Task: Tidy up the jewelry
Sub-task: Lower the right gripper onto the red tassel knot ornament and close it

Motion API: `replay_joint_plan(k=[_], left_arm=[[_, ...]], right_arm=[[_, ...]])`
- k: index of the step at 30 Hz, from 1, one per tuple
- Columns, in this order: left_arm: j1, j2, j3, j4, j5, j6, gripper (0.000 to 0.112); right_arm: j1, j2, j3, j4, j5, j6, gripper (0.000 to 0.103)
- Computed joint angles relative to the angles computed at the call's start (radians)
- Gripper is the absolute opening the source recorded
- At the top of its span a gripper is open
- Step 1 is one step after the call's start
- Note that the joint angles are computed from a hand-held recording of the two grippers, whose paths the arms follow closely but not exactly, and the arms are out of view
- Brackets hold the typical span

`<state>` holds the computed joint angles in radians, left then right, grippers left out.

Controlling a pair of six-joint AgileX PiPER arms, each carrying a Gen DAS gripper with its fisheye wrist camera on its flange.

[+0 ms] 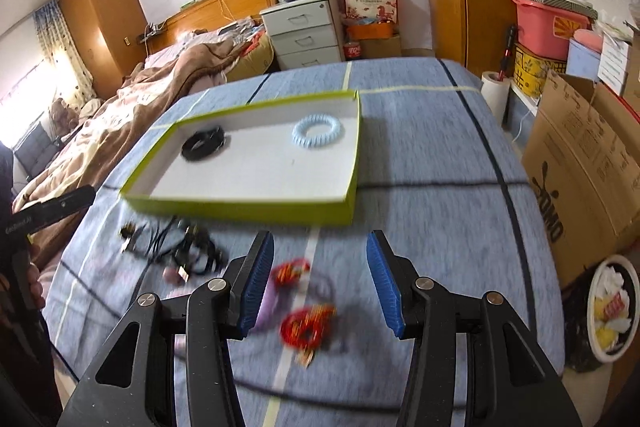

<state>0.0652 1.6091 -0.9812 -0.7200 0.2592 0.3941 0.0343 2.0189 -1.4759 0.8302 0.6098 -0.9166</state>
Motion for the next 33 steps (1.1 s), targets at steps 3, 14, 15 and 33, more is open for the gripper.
replay_joint_plan(k=[3,14,15,33], left_arm=[[0.012,-0.023,0.047,-0.085,-0.011,0.078,0.052],[0.014,-0.051,0.142,-0.056,-0.035,0.062,0.052],[0.015,-0.051,0.148,-0.047,-0.036,0.053,0.052],[0.045,-0.020,0.140,-0.064,-0.020,0.083,0.052]], right_arm=[[-0.001,-0.028,0.067,0.038,-0.017,-0.043,0.049],[0.038,-0.042,0.140,-0.071,-0.090,0.064,0.049],[0.041,-0.043,0.143,-0.081,-0.098,0.075,0.049],[0.010,-0.037,0.150,0.001,-0.086,0.011,0.019]])
